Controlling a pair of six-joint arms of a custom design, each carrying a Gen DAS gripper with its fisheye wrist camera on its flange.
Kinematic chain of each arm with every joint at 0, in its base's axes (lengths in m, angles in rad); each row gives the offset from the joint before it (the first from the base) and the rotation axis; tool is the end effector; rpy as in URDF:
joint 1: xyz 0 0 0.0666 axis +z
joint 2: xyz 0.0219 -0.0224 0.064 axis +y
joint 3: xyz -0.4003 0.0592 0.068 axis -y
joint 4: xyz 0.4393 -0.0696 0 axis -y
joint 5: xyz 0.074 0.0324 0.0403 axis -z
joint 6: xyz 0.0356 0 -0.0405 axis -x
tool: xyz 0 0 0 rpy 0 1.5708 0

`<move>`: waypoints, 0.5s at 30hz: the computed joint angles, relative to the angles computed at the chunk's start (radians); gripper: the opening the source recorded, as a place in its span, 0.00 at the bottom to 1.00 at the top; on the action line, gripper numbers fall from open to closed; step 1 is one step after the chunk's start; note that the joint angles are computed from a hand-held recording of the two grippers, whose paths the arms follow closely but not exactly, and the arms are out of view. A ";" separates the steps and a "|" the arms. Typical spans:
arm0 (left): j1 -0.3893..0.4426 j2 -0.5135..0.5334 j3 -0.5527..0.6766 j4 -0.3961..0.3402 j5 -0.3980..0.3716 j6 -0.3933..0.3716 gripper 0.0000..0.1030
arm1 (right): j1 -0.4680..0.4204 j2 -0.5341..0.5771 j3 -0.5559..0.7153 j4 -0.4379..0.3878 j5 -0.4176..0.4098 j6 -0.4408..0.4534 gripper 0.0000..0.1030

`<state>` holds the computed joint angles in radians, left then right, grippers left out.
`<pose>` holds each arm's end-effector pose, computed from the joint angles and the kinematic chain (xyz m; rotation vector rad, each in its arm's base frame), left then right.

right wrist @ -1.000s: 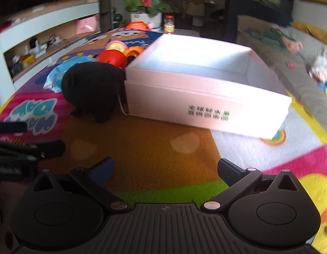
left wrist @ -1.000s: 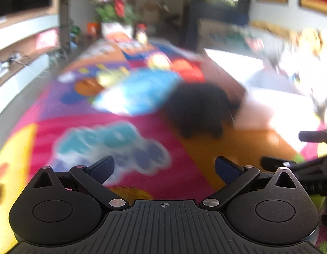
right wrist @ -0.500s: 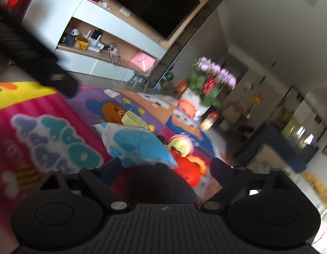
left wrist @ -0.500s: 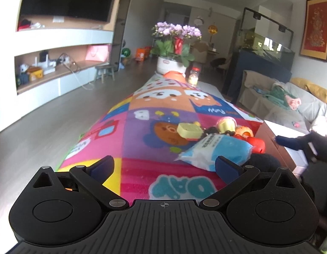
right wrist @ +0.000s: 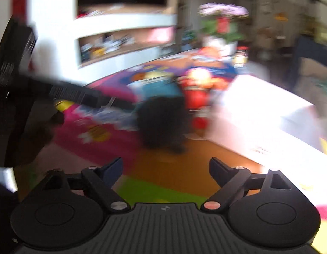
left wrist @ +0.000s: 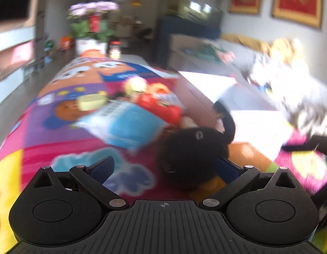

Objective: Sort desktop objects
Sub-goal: 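Reach the right gripper to the black plush toy and grasp it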

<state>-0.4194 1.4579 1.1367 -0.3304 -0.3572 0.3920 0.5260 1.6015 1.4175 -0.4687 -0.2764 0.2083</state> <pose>0.5040 -0.2115 0.3321 -0.1639 2.1696 -0.0639 0.5314 0.3193 0.3823 -0.9444 2.0281 0.4810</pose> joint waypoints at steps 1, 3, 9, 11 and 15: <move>-0.007 0.022 0.022 -0.015 -0.008 -0.009 1.00 | -0.015 -0.004 -0.009 0.024 0.011 -0.044 0.97; -0.015 0.064 0.068 -0.046 -0.007 -0.025 1.00 | -0.037 -0.008 -0.020 0.052 0.029 -0.105 0.97; -0.037 0.082 0.094 -0.057 0.025 -0.055 1.00 | -0.086 0.034 0.017 0.184 0.158 -0.232 1.00; -0.039 0.070 0.088 -0.070 0.011 -0.038 1.00 | -0.100 0.098 0.097 0.159 0.186 -0.300 1.00; -0.033 0.015 0.038 -0.080 -0.030 0.018 1.00 | -0.118 0.243 0.284 0.051 0.177 -0.399 1.00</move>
<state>-0.4527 1.4730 1.1745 -0.4099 -0.3870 0.4098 0.4076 1.8448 1.7019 -0.4172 -0.0991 -0.1903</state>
